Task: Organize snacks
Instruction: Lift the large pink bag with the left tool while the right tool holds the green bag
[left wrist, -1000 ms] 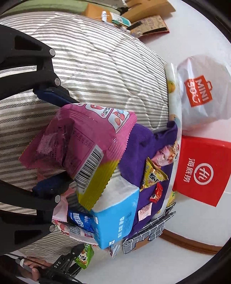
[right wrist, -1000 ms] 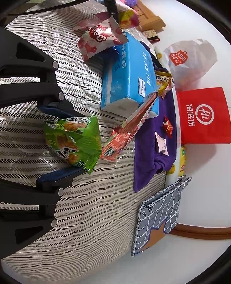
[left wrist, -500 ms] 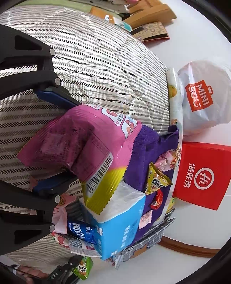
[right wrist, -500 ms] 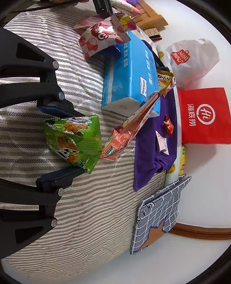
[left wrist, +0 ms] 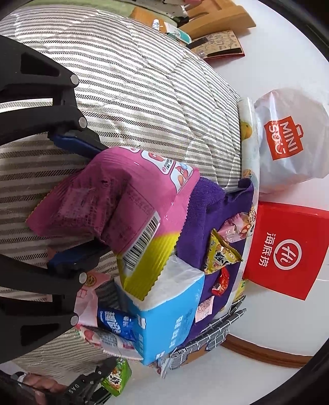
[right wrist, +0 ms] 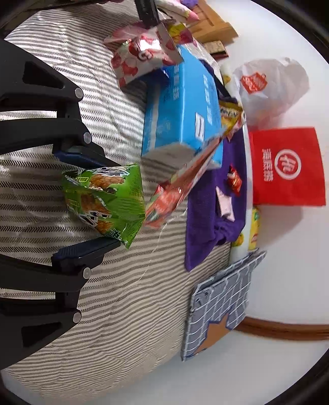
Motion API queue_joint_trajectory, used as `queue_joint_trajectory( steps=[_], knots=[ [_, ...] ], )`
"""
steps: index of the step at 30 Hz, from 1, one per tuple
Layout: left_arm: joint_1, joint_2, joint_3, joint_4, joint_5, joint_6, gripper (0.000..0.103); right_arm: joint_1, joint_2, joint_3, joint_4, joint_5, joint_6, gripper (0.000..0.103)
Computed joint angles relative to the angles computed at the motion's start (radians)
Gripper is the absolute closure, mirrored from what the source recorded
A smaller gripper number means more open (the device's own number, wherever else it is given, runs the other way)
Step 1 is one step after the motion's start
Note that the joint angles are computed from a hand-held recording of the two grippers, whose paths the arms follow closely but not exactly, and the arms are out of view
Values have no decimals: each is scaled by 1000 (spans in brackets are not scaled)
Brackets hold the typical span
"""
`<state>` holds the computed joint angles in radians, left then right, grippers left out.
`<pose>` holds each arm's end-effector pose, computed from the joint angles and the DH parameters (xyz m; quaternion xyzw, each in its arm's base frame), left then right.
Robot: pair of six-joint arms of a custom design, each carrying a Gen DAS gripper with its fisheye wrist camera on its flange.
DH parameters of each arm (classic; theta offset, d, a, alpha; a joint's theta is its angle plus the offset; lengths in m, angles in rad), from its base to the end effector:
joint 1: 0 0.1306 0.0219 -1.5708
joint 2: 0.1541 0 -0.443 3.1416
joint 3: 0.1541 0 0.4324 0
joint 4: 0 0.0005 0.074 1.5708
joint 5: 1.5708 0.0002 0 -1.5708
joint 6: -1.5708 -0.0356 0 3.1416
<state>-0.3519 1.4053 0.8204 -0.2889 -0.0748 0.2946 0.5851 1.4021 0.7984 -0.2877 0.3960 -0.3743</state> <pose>0.4208 -0.1522 0.2507 0.0141 0.9392 -0.0751 0.3347 0.3733 0.2302 0.2448 -0.0321 0.9262 -0.0138 0.3754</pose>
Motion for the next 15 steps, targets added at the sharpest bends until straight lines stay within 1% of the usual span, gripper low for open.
queue_joint_trajectory(
  steps=[3, 7, 9, 10, 13, 15],
  knots=[
    [6, -28, -10, -7, 37, 13, 43, 15, -6, -3, 5, 24, 11, 53],
    [-9, -64, -18, -23, 6, -5, 44, 21, -45, -27, 26, -30, -36, 53],
    [-13, -85, -22, -32, 3, -7, 43, 29, -69, -35, 31, -50, -57, 53],
    [-14, -95, -23, -37, 4, -7, 43, 38, -81, -37, 31, -45, -56, 53],
    [-24, -120, -17, -49, 2, -12, 43, 77, -123, -35, 25, 8, -24, 53],
    [-32, -133, -10, -54, -3, -21, 43, 89, -142, -28, 13, 26, -24, 53]
  ],
)
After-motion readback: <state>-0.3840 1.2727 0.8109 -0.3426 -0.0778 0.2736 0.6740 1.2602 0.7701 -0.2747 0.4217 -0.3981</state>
